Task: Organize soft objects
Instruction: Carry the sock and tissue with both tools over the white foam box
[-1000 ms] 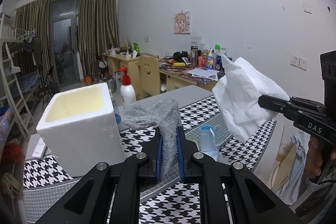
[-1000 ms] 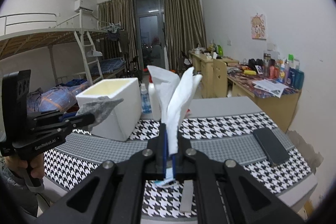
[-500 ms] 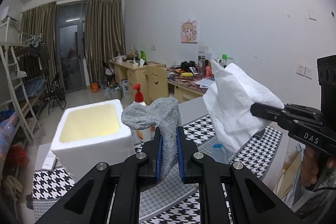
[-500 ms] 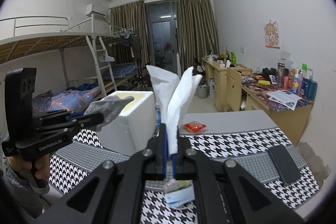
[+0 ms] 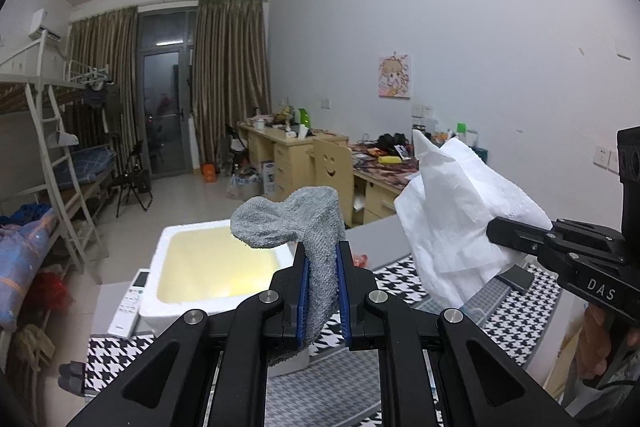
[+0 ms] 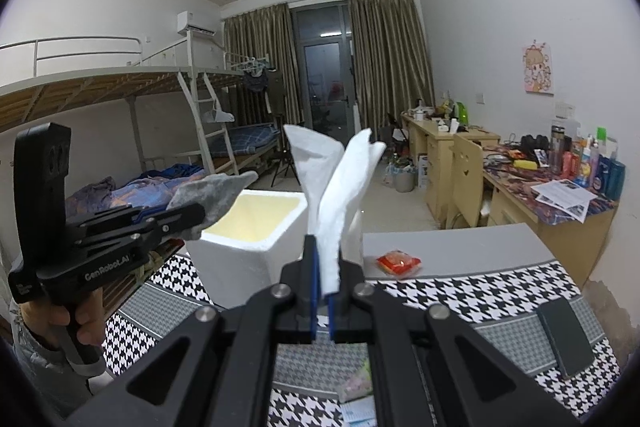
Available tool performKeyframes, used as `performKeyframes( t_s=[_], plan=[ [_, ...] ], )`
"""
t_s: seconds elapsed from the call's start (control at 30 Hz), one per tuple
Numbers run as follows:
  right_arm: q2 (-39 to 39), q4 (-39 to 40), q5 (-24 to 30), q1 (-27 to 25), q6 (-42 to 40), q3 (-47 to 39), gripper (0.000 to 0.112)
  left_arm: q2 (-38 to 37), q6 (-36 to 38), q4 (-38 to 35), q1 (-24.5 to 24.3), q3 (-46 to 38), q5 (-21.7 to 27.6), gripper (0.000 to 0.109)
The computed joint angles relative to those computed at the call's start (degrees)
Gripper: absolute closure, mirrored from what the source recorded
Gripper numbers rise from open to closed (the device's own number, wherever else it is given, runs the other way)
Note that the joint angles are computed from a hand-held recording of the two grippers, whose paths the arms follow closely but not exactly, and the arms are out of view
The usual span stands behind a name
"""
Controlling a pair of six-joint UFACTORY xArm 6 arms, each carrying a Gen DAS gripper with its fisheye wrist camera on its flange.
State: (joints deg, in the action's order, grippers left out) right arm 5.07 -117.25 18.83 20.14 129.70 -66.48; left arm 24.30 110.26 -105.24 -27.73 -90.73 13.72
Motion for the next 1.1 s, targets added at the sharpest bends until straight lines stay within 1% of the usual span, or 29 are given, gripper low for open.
performKeyframes(
  t_s=[0.3,0.4,0.5,0.67,0.8,0.93,1.03,1.1],
  plan=[
    [4.5,2.1,-1.2,0.2,-4.8,-6.9,0.107,2.9,0.5,-1.8,0.3,-5.0,-2.5,0.095],
    [6.4,3.0,-2.5,-0.1,-6.2,-9.7,0.107,3.1,1.8,-3.4,0.6,-5.7,-3.3,0.095],
    [8.0,4.4,-2.5,0.0,-8.2,-11.6,0.107,3.7,2.2,-4.5,0.9,-6.9,-4.3,0.095],
    [10.8,6.9,-4.4,-0.6,-11.7,-15.1,0.107,5.7,1.4,-4.4,0.9,-9.5,-6.4,0.095],
    [13.5,6.7,-8.5,-1.7,-10.9,-18.7,0.107,7.3,3.0,-6.1,0.6,-12.1,-8.8,0.095],
    [16.3,10.9,-11.0,-2.6,-15.0,-21.8,0.107,9.7,-1.0,-2.1,0.4,-15.1,-10.5,0.095],
    [18.1,14.5,-11.5,-2.8,-18.2,-23.8,0.107,11.6,-3.8,0.4,0.3,-17.2,-12.0,0.095],
    [19.3,18.4,-11.1,-2.7,-21.9,-24.9,0.107,12.6,-6.7,3.1,0.4,-18.0,-12.2,0.095]
  ],
)
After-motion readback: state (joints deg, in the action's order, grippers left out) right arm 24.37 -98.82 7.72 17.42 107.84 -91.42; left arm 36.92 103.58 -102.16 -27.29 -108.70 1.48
